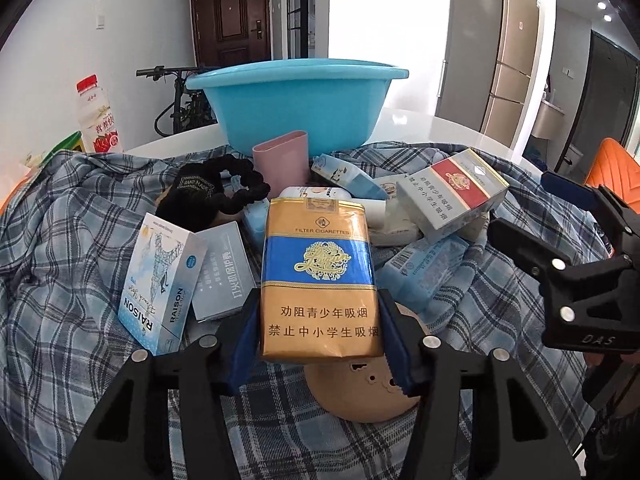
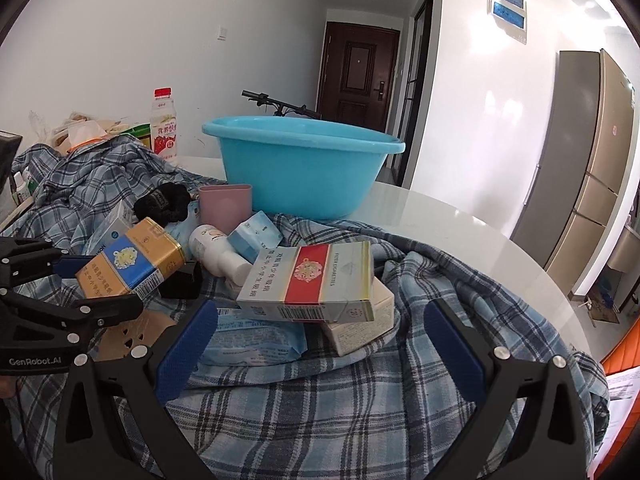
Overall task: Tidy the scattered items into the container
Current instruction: 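Grasp the red-and-white cigarette carton with the right gripper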
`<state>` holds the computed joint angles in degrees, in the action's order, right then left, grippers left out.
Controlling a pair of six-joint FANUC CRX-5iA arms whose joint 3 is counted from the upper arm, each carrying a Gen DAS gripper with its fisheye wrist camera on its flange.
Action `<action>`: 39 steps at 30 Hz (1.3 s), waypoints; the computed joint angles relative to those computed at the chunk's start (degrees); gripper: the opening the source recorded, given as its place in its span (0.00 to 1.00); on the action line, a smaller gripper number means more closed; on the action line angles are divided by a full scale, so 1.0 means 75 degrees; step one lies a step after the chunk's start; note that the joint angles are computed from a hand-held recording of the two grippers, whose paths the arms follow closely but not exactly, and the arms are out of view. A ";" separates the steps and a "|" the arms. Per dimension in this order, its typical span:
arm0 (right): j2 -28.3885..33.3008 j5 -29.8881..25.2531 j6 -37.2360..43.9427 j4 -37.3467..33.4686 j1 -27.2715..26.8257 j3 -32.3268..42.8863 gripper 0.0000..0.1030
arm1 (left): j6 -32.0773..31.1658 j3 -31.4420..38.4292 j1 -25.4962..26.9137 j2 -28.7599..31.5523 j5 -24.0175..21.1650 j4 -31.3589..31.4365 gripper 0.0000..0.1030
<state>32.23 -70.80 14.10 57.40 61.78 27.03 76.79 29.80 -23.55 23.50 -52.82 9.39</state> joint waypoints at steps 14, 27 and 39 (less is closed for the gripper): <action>0.2313 -0.2069 0.2418 -0.0455 -0.0185 0.3542 0.99 | -0.0064 -0.0303 0.0160 -0.0047 0.0259 0.0343 0.56; 0.0373 -0.0443 0.0391 -0.0748 -0.0133 0.0829 0.85 | 0.0079 -0.0231 0.0221 -0.0097 0.0113 0.0376 0.56; -0.0805 0.0434 -0.0574 -0.0739 -0.0052 -0.0580 0.85 | -0.0156 -0.0411 0.0253 -0.0366 -0.0084 0.0489 0.56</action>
<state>26.19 -67.55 9.79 51.86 61.39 22.68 75.62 26.72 -21.65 20.75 -53.45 13.06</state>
